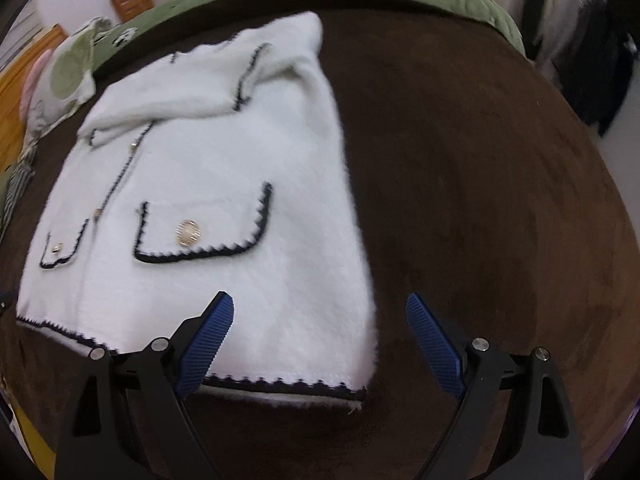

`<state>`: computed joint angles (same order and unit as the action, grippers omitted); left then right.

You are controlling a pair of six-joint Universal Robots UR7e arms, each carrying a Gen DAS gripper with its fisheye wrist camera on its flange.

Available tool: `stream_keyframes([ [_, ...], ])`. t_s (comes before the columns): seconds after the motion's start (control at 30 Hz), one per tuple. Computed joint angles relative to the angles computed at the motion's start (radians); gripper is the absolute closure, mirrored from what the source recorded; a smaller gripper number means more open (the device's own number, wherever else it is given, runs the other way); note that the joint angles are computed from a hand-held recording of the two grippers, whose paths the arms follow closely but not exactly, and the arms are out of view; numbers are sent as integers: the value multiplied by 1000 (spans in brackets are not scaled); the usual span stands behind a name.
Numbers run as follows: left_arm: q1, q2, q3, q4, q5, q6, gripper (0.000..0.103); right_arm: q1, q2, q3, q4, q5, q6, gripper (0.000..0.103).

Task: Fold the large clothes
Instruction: 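Grasp the cardigan hem with both tools and lift it toward the collar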

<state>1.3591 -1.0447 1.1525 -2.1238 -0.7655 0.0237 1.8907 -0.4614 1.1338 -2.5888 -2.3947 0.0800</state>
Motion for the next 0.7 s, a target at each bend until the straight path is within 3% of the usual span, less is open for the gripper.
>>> stream_keyframes([
  [0.13, 50, 25, -44, 40, -91, 8, 7, -10, 16, 14, -28, -11, -20, 15],
  [0.23, 64, 31, -37, 20, -118, 49, 7, -17, 28, 20, -54, -6, -38, 15],
  [0.4, 78, 27, -37, -2, -184, 35, 7, -38, 30, 22, -76, 21, -50, 7],
  [0.7, 69, 29, -43, 61, -226, 34, 7, -47, 20, 20, -62, 66, -46, 6],
])
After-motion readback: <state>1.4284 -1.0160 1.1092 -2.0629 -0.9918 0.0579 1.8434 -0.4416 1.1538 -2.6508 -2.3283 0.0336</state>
